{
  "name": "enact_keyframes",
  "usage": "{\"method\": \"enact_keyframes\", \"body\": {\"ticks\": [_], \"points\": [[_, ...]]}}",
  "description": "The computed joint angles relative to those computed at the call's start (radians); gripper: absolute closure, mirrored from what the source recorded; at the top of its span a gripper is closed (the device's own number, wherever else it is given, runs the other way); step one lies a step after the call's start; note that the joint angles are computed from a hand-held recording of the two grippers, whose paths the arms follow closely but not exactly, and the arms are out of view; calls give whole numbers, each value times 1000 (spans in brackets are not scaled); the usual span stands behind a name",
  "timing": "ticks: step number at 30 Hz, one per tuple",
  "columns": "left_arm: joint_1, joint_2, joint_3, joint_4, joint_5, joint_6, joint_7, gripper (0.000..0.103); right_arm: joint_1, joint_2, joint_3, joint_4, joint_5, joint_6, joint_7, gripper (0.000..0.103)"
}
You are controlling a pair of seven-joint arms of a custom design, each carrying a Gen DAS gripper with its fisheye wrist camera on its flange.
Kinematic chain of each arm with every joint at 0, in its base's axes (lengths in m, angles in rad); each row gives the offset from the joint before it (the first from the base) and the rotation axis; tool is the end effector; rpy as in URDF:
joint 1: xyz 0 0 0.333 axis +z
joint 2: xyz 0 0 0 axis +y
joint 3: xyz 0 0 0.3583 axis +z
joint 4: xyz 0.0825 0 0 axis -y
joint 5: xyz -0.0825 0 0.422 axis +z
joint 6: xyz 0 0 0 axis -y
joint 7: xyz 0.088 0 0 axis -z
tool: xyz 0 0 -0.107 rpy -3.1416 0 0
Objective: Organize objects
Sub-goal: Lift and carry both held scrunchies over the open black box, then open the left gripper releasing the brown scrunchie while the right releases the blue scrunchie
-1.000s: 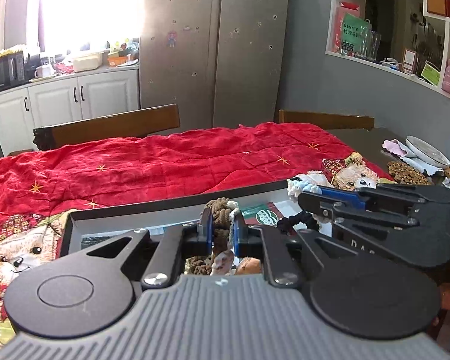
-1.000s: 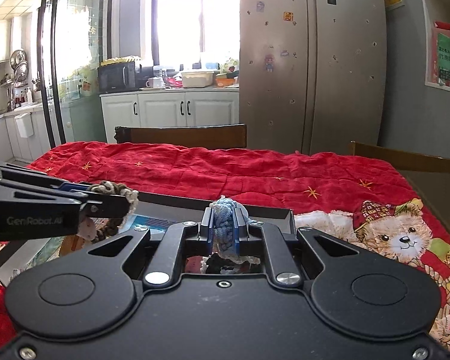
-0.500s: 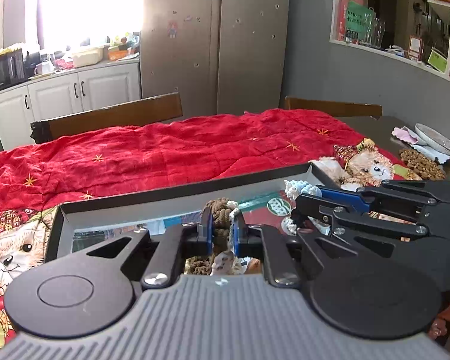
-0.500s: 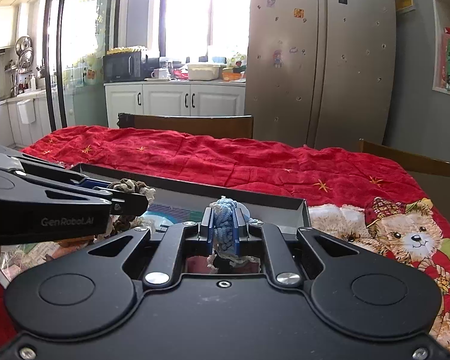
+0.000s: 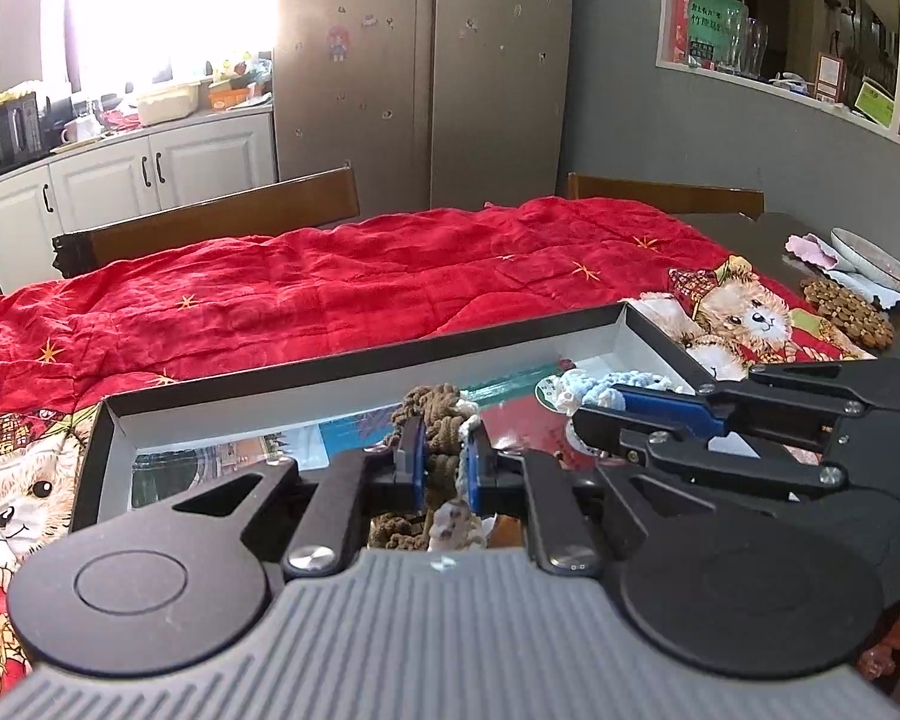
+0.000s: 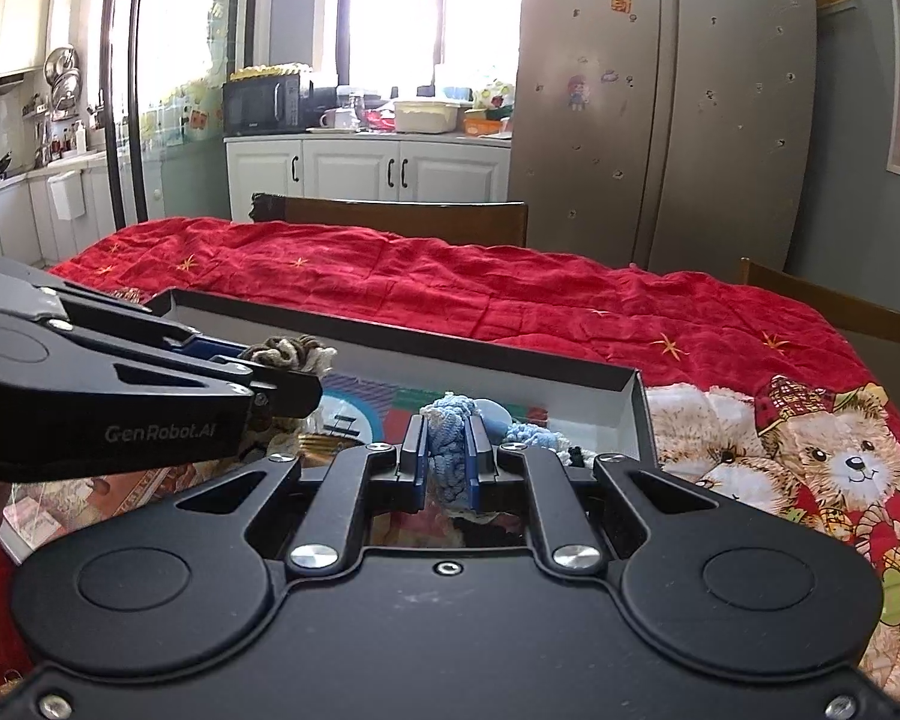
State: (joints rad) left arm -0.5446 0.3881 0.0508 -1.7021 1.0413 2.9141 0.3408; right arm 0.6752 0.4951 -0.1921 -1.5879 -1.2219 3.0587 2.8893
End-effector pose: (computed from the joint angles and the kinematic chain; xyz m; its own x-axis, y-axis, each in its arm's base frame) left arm 0.6258 -0.4032 0.4603 -0.2206 -0.9750 0.0283 -0.5693 0.1051 -0.8154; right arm 0.6265 0.4431 0.4405 0.3789 -0.9243 0.0455 -0.4457 -0.2254 -0.8664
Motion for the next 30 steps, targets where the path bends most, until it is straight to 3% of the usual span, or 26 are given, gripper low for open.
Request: {"method": "enact_keyframes", "body": {"ticks": [10,17,30], "points": [[1,5,-5,2,-25,-7,35,85,-5,3,12,-3,44,-4,-54,91],[-2,7,-5,1,-40,-8,57,68,-14,1,29,-13,108,-16,-129,91],[-13,4,7,2,-16,-5,25,57,-20,2,46,-26,239,-33,-267,89]]}}
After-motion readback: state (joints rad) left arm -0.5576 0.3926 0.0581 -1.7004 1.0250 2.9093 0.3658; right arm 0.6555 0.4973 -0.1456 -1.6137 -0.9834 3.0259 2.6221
